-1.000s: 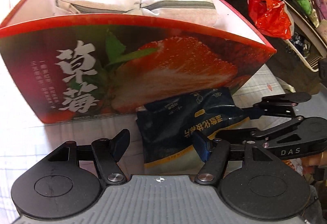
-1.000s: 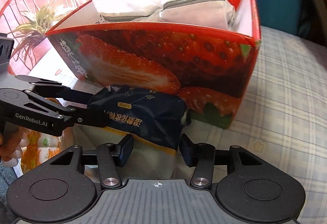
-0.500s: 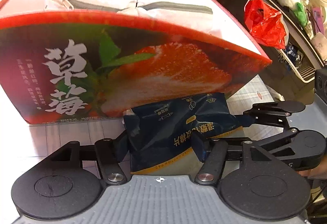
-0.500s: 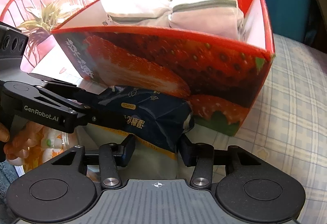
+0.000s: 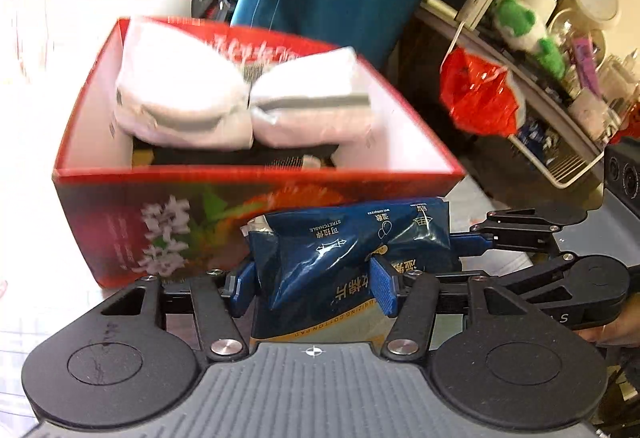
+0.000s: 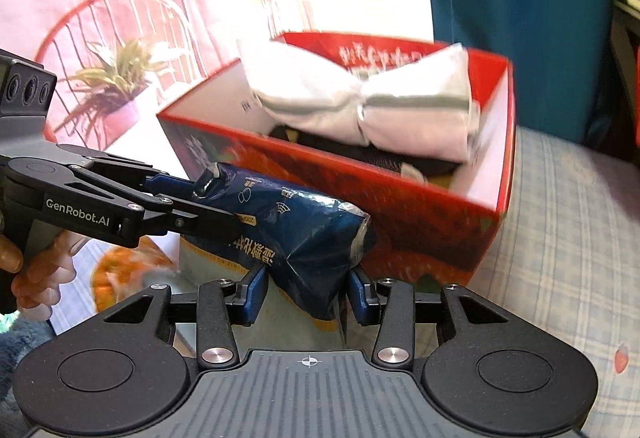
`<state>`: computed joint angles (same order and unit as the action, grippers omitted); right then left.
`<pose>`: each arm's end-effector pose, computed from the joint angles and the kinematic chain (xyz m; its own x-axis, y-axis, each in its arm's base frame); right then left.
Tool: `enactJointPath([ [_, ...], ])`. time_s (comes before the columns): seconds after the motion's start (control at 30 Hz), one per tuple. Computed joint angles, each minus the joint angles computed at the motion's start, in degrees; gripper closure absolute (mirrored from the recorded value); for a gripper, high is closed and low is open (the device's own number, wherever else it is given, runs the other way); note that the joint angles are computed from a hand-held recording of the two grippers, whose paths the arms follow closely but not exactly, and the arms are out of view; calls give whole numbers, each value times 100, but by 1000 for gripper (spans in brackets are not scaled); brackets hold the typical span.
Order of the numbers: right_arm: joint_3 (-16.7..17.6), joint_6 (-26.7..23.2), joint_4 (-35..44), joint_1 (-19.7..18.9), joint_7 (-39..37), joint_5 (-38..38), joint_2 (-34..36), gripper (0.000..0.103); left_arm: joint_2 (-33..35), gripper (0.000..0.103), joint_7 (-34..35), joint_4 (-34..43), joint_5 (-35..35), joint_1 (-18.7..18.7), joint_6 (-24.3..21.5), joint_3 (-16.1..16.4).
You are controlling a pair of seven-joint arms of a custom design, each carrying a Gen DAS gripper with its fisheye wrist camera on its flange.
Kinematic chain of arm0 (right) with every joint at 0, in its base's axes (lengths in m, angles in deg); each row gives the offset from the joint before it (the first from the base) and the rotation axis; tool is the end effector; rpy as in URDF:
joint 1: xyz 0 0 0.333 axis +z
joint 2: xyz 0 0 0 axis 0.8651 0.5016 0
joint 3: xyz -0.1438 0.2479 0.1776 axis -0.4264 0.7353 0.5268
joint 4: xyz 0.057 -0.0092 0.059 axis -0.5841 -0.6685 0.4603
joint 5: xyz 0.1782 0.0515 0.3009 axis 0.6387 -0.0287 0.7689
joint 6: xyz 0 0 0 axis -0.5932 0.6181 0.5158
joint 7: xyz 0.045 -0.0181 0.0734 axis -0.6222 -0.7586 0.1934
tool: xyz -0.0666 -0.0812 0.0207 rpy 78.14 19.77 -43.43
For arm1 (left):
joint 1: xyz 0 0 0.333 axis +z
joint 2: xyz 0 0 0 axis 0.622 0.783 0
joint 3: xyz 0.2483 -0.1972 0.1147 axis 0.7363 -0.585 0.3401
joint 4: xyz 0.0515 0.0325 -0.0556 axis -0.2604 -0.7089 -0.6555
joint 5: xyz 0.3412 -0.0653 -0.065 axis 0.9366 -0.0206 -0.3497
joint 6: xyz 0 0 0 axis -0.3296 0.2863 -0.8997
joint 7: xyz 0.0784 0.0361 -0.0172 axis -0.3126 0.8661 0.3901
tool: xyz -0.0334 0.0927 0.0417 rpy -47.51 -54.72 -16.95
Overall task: Organize soft objects
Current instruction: 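Lift the dark blue packet with both grippers into the red box and release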
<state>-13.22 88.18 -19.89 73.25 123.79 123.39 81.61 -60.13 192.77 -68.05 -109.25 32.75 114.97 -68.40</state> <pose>0.5892 0.2974 0.4351 0.6308 -0.7412 -0.2293 -0.6422 -0.3329 -0.6905 0.5280 -0.2179 0.4524 -0.2722 -0.9060 0.3240 -0.7474 -0.0130 -0.6642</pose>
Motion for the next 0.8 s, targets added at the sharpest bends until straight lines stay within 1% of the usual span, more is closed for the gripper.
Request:
enactJointPath([
  [0.1,98,48,-7,-58,-175,118,-129,64,-202,43,288,-46,-307,72,103,-127],
  [0.2,143,82,7,-73,-379,277,-250,64,-399,43,677,-47,-746,20,179,-121],
  [0.33,121,156,123,-4,-590,407,-329,64,-584,43,1124,20,-1205,-163,252,41],
  [0.47,89,243,331,78,-750,430,-309,64,-673,43,1419,158,-1490,-379,293,283],
  [0.57,65,282,534,106,-830,348,-254,64,-650,43,1258,258,-1267,-560,380,490],
  [0.63,44,323,705,138,-835,236,-184,65,-631,43,1014,299,-979,-618,432,592],
  [0.7,80,395,888,126,-894,151,-85,65,-564,43,747,371,-659,-619,514,640],
  [0.8,228,569,1217,50,-1061,56,141,65,-437,43,182,505,-36,-601,629,709],
])
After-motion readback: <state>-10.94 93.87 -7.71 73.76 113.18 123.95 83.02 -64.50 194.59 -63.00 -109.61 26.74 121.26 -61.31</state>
